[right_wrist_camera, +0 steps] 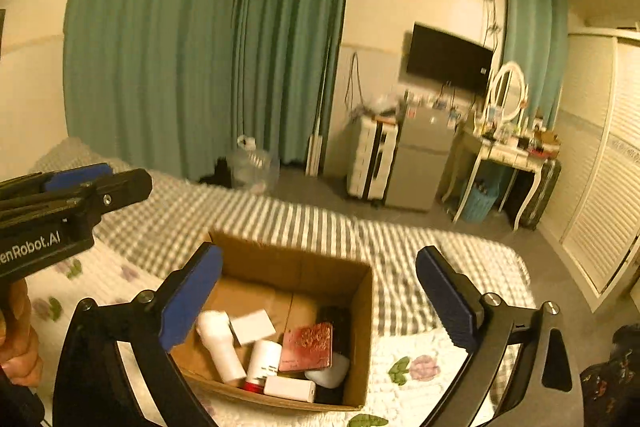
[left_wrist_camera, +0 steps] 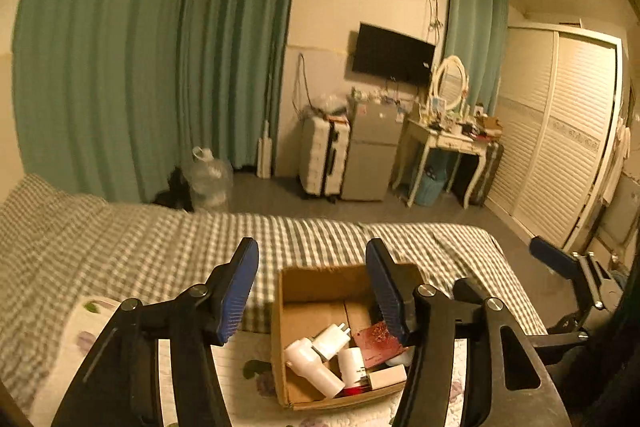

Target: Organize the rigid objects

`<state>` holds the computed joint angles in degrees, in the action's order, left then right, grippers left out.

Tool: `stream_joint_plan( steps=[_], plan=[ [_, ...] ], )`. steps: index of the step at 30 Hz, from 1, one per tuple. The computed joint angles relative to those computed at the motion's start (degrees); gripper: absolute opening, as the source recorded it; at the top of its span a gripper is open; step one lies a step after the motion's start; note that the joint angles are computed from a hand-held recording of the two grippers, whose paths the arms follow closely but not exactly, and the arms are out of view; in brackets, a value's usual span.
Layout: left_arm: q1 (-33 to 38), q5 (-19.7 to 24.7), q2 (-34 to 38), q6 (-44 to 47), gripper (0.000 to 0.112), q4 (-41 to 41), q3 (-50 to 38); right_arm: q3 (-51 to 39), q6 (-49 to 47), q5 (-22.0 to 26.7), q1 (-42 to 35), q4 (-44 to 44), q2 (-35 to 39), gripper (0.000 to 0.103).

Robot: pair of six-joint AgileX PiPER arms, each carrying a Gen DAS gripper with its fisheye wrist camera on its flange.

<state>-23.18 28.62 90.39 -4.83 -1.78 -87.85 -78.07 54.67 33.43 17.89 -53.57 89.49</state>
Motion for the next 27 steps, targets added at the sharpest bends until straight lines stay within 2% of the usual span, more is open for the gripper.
stream_joint_plan(
  steps=[3, 6, 9, 12, 20, 23, 27],
  plan=[
    [-2.0, -0.2, -5.8, -6.7, 0.062, 8.7, 2.9, 0.4, 1.3, 4.0, 3.7, -2.1, -4.4, 0.103],
    [-3.6, -0.4, -10.6, -10.5, 0.063, 13.6, 5.6, 0.0, 2.1, 8.9, 8.0, -4.5, -7.7, 0.103],
    [-4.5, -0.4, -15.8, -11.3, 0.064, 15.5, 9.3, 0.4, 3.4, 12.9, 12.4, -6.1, -11.1, 0.103],
    [-4.4, -0.4, -20.9, -9.0, 0.064, 13.7, 13.2, 2.0, 4.9, 17.3, 17.2, -7.6, -15.1, 0.103],
    [-7.7, -2.3, -30.8, -17.0, 0.065, 20.9, 23.5, 8.9, 14.5, 31.5, 33.5, -16.0, -22.4, 0.103],
    [-7.6, -4.8, -31.4, -16.9, 0.065, 20.5, 26.7, 13.1, 17.9, 34.2, 37.1, -17.8, -24.6, 0.103],
    [-5.1, -7.8, -30.9, -8.8, 0.065, 11.5, 31.4, 18.8, 22.3, 33.5, 36.7, -17.3, -26.0, 0.103]
  ],
)
